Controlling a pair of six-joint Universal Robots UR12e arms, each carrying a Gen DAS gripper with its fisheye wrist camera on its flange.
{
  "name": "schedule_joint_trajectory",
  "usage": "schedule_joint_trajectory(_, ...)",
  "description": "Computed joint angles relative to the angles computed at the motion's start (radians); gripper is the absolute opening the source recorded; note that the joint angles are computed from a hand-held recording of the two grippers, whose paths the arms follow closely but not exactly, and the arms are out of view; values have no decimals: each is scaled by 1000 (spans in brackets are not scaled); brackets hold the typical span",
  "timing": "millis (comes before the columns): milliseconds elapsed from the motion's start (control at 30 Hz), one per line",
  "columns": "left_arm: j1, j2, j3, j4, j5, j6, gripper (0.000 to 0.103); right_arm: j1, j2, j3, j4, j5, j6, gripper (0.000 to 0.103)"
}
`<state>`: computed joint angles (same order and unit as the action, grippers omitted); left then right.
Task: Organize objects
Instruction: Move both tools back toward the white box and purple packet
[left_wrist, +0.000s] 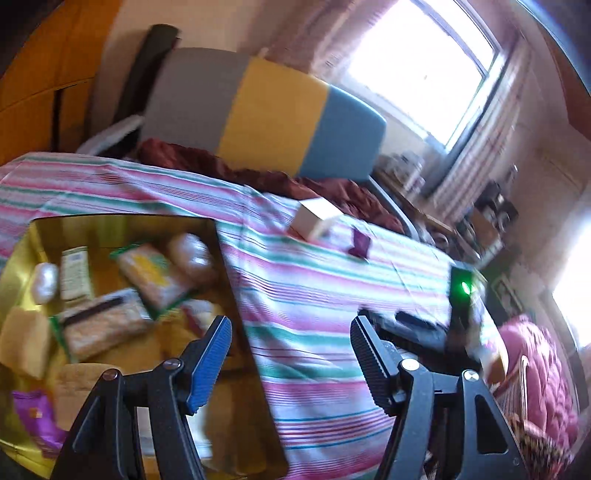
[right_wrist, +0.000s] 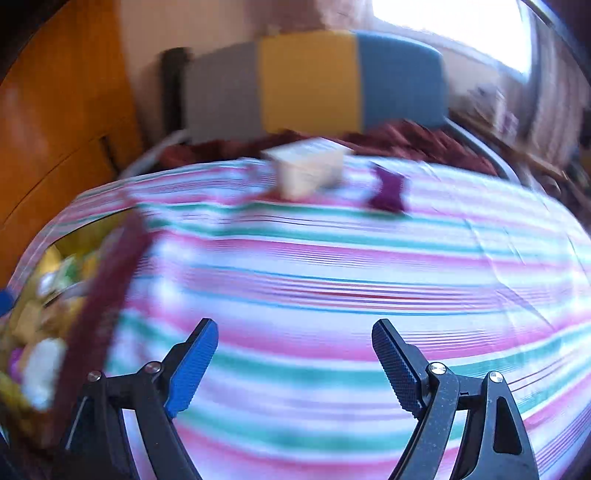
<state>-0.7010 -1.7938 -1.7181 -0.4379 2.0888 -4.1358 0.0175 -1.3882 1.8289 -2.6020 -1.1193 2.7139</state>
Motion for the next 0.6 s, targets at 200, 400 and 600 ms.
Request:
schedule_joint_trajectory(200, 1, -51, 73, -33, -56, 79, 68, -28, 120, -135, -23, 28, 189, 82)
schedule_joint_trajectory(400, 12, -71, 107, -94, -102, 90, 68, 4, 230, -270, -73, 7, 276, 82)
schedule_joint_trajectory(600, 32, -79, 116, -136, -156, 76, 68, 24, 305, -351, -74, -15, 331, 72)
